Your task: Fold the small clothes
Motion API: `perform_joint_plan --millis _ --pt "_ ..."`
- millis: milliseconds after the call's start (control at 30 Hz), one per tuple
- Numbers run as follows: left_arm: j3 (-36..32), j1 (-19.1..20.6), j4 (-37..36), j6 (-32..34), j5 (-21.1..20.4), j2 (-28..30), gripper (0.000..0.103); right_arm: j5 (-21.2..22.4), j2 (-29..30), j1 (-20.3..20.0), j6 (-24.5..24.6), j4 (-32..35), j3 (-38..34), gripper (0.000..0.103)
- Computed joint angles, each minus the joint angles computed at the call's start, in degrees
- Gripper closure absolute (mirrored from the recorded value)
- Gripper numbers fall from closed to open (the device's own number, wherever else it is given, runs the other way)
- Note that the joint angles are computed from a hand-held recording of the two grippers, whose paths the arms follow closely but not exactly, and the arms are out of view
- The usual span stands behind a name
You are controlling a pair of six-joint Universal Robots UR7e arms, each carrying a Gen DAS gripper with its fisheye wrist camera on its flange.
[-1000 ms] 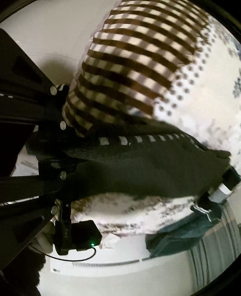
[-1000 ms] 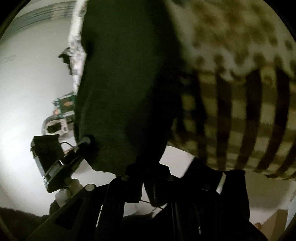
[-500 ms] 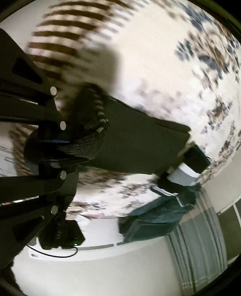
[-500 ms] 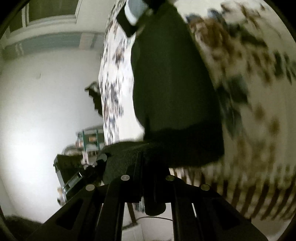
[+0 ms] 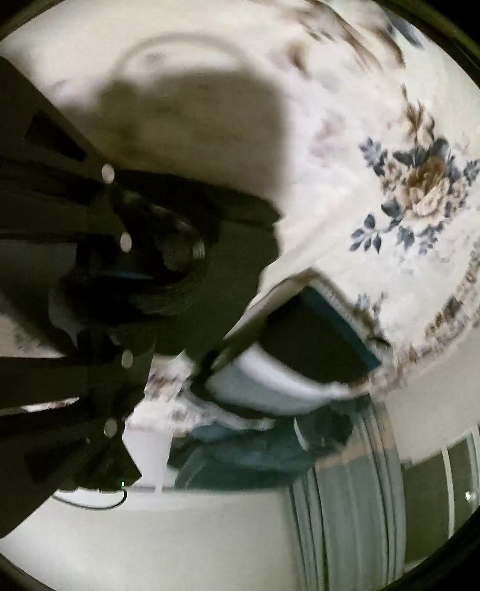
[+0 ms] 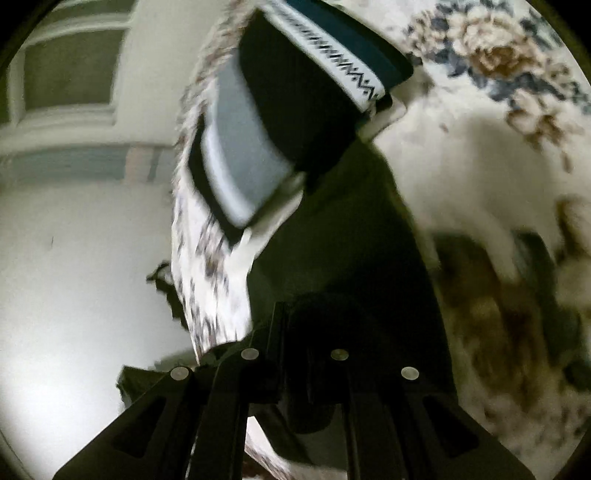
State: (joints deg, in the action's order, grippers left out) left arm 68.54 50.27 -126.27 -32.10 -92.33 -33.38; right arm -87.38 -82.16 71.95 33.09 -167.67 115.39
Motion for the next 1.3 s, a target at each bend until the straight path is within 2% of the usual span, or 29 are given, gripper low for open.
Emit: perform_joint_plan --millis 67,133,200,233,267,333,500,533,567,633,667,733,800,867,933,1033,1067,1167,1300 --pt "-4.48 0.7 -0.33 1.46 1.02 3.48 0.058 2.03 1.9 -2.18 4.5 -3.71 -1.33 0.09" --pt "-8.35 1.16 0.44 3.02 2.05 5.93 0.052 1.37 2.6 -2.42 5.32 -5.91 -1.8 0.084" --pt "-10.32 1.44 1.35 4.29 2.54 6.83 0.052 -0.77 2.21 -1.7 2.74 -5.66 -2.29 0.068" --pt "-10.16 1.48 1.54 5.3 2.42 6.5 0.052 -1.91 1.61 -1.23 0.54 -4.01 -2.52 0.046" --pt "-9.07 1.39 1.59 6.46 2.74 5.53 0.052 -3.03 0.75 -0.81 -1.33 -2.35 -2.31 0.036" --pt "-6.06 1.18 1.88 7.63 3.5 3.08 0.052 -5.4 -1.1 -0.17 -3.93 1.6 -1.45 0.036" --pt "9.56 0.06 -2.24 6.24 3.86 -8.5 0.052 -10.31 -7.6 0.01 -7.96 13.8 2.58 0.028" --pt "13.23 -0.26 -3.68 5.55 3.6 -11.16 0.048 -10.53 -8.43 -0.2 -8.39 15.85 2.97 0.025" --pt "17.39 -0.8 -4.94 4.78 3.87 -14.25 0.038 -10.58 -9.46 -0.46 -8.95 17.55 3.54 0.023" --pt "26.32 -2.31 -8.42 1.41 5.5 -20.73 0.025 -9.68 -10.68 -1.5 -10.19 19.85 4.19 0.018" --pt "30.4 -2.84 -10.37 -1.01 5.53 -23.57 0.023 -9.29 -11.18 -1.7 -10.45 20.89 4.35 0.016" --pt "36.62 -3.53 -13.0 -7.21 4.96 -27.5 0.022 -8.37 -11.42 -2.63 -12.42 22.95 3.81 0.016" --pt "41.7 -3.89 -16.47 -12.68 3.51 -29.77 0.022 -7.63 -9.15 -3.18 -15.28 25.32 0.78 0.016" --pt "45.49 -4.47 -20.22 -17.1 2.54 -30.22 0.022 -5.9 -7.45 -4.34 -19.43 26.96 -1.3 0.016" --pt "47.6 -5.2 -23.96 -19.41 2.34 -29.32 0.022 -4.91 -3.38 -4.29 -22.28 27.54 -5.3 0.016" --pt "48.37 -6.28 -30.12 -20.45 2.08 -25.01 0.022 -2.06 2.24 -5.14 -26.98 29.4 -11.59 0.016" --pt "47.9 -6.39 -32.53 -20.34 1.82 -22.65 0.022 -1.46 4.68 -5.01 -27.05 29.29 -13.69 0.016" --pt "46.71 -6.7 -36.66 -22.19 3.39 -18.55 0.022 -0.2 8.94 -5.22 -28.99 32.63 -18.74 0.016" --pt "44.55 -7.3 -40.34 -25.96 8.07 -14.74 0.022 1.76 11.91 -4.85 -31.92 33.57 -21.7 0.014"
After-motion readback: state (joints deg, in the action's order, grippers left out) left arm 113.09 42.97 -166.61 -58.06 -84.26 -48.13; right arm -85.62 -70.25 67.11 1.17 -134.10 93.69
